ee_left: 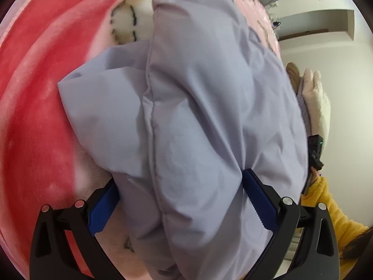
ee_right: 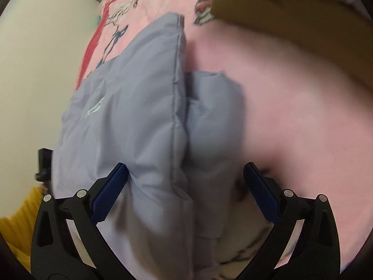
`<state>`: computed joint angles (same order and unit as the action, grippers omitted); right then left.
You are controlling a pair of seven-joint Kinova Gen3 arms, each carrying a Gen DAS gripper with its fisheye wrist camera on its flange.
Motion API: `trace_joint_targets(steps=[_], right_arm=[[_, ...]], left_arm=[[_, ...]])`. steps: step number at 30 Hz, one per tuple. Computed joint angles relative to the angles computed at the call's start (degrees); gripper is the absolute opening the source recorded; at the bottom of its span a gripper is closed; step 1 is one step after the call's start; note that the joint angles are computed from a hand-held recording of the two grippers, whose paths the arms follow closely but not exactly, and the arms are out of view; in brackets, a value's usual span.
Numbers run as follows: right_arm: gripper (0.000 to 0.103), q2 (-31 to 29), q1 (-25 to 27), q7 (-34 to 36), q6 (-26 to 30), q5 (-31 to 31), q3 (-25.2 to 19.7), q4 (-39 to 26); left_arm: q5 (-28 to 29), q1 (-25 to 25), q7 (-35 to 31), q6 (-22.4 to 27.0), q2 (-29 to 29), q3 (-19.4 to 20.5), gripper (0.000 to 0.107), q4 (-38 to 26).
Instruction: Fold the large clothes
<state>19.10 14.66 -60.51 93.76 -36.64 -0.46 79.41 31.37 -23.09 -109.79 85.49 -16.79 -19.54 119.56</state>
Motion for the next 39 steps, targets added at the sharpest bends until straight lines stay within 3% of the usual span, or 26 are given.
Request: trace_joint_targets(steps=[7, 10, 15, 21, 23, 25, 26, 28, 30, 33, 37, 39], right_arm=[[0.096, 0.64, -2.06, -1.26, 0.60, 0.43, -0.79, -1.74], [0.096, 1.76, -2.52, -2.27, 1.45, 1.17, -0.91, -2.38], [0.096, 2.18, -3.31, -4.17, 0.97, 2.13, -1.17, -0.30], [0.096, -1.84, -7.90, -7.68, -3.61, 6.53, -1.23, 2.12], [0.089, -1.20, -8.50, -9.56, -2.52, 5.72, -1.45, 1.78], [0.073, -2.27, -9.29, -9.87, -3.62, 5.94, -1.71, 2.34], [0.070, -3.24, -9.61, -9.80, -4.32, 6.14, -1.77, 2.82], [0.053, -5.36, -10.54, -10.71, -5.57, 6.85, -1.65, 3.60], [0.042, -7.53, -11.69, -12.15, -6.40, 8.31, -1.69, 3.49], [0.030, -11.28, -15.06, -16.86, -7.43, 12.49, -2.14, 2.51], [0.025, -16.11, -20.16, -22.60, -7.50, 18.49, -1.90, -0.81], [0.023, -19.58, -19.33, -22.24, -8.23, 17.28, -1.57, -2.01]], left_arm=[[2.21, 0.48, -2.99, 1.31, 0.05, -1.45, 0.098, -0.63], [-0.15, 0.03, -3.22, 0.96, 0.53, -0.70, 0.098, -0.58], [-2.79, 1.29, 2.09, -2.80, 1.13, 4.27, 0.099, -0.43], [-4.75, 3.68, 7.82, -3.88, 0.92, 5.59, 0.099, -0.99], [-6.24, 5.39, 11.84, -4.36, 1.31, 7.82, 0.099, -2.16], [-7.95, 6.08, 16.50, -5.87, 1.12, 12.48, 0.099, -3.10], [-8.93, 6.95, 18.53, -6.41, 1.01, 13.62, 0.097, -3.46], [-10.44, 8.41, 22.42, -7.05, 0.65, 15.63, 0.088, -4.44], [-11.68, 11.39, 26.15, -7.46, -0.20, 15.60, 0.066, -5.39], [-15.51, 13.27, 33.14, -6.83, -2.06, 20.50, 0.037, -8.41], [-20.37, 15.96, 40.72, -4.29, -4.38, 24.14, 0.025, -13.24], [-20.24, 16.80, 42.48, -2.61, -6.64, 22.37, 0.024, -15.55]])
